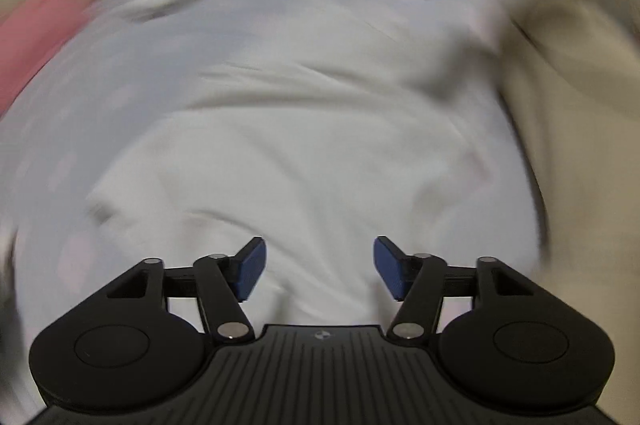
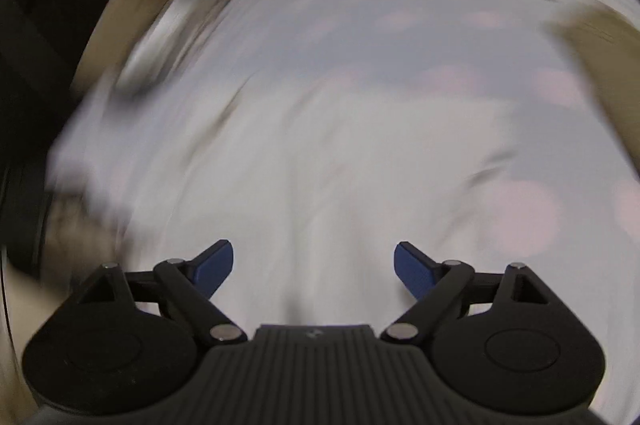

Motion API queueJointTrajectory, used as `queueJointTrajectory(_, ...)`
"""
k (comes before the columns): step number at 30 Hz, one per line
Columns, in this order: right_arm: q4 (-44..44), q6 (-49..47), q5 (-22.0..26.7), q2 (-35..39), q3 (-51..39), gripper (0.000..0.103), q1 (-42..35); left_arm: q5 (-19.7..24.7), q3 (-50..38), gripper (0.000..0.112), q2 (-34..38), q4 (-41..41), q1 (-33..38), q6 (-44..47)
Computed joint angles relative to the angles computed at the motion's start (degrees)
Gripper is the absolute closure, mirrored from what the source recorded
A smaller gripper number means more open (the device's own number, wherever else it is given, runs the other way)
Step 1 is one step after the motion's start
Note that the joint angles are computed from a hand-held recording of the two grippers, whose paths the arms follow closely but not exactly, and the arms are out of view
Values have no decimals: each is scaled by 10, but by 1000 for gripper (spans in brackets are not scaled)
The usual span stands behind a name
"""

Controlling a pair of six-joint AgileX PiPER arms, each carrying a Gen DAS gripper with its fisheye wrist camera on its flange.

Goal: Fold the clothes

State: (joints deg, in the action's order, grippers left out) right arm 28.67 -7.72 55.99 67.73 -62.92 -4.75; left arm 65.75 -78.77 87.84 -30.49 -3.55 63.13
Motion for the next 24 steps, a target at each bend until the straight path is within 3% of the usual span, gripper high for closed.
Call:
queueJointTrajectory(3,83,35,-61,26,19,14,-104,-55,-55,47,55,11,19,-172)
queueJointTrajectory(5,111,65,-84,75,6,14,-123,-91,-97,47,104,33,17,-286)
queueJointTrajectory(8,138,112,-97,153,-32,14,-128,-81,-204,52,196,68,3,-441)
queueJointTrajectory(11,143,145,-106,209,-71,14,-121,-63,-292,54,262,112,-21,-512)
queueJointTrajectory(15,124,133,-104,237,-95,14,-109,-59,-336,54,305,114,-30,-560)
queueJointTrajectory(19,263,-38,-103,264,-59,14,-124,-67,-334,54,326,88,-31,-548)
queueJointTrajectory(22,209,-52,-107,273,-71,15,-110,-105,-308,54,324,83,-34,-515)
queueJointTrajectory(24,186,-55,-109,274,-75,15,-107,-129,-282,62,322,28,-23,-466)
